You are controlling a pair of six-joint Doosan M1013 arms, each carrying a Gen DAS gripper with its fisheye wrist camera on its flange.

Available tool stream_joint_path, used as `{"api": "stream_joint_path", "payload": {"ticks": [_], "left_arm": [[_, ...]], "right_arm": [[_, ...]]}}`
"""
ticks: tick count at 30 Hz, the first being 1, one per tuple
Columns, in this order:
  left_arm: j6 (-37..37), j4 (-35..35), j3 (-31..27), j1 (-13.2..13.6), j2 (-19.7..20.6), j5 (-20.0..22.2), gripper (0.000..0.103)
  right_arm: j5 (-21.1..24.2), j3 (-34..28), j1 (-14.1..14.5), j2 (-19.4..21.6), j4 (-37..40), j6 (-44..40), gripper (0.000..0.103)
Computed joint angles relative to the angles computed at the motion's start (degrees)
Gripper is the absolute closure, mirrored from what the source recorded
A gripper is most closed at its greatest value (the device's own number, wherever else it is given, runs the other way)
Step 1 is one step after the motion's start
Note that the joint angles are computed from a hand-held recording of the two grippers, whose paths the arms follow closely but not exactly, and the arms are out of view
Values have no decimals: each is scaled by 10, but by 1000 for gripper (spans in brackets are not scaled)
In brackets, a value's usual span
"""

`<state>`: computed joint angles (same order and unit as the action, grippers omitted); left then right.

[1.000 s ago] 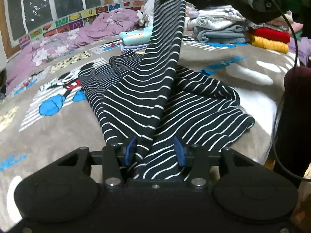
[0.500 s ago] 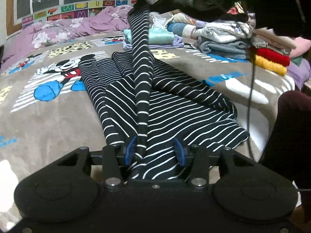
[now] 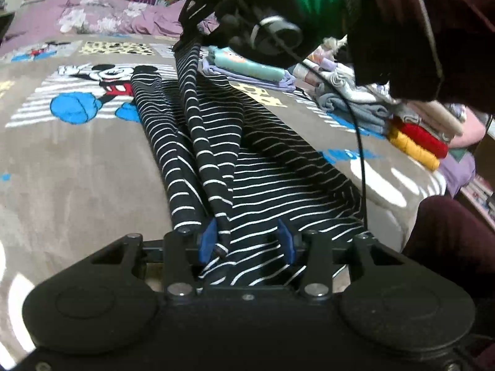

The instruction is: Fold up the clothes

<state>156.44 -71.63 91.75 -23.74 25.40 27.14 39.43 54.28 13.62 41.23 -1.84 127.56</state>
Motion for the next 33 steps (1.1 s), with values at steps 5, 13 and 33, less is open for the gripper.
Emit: {"api": "stream_joint_path", "payload": {"ticks": [5,13,33], "left_arm": [[-5,-8,-1,4,1,11,62],[-13,-10,-3,5,3,13,62],[-32,-15,-7,10,8,27,61]], "right_arm": [[8,-25,-4,19,25,-19,71],[-49,28,-21,-10,75,-125,57],[-116,99,-34,-17,280,-361,96]]}}
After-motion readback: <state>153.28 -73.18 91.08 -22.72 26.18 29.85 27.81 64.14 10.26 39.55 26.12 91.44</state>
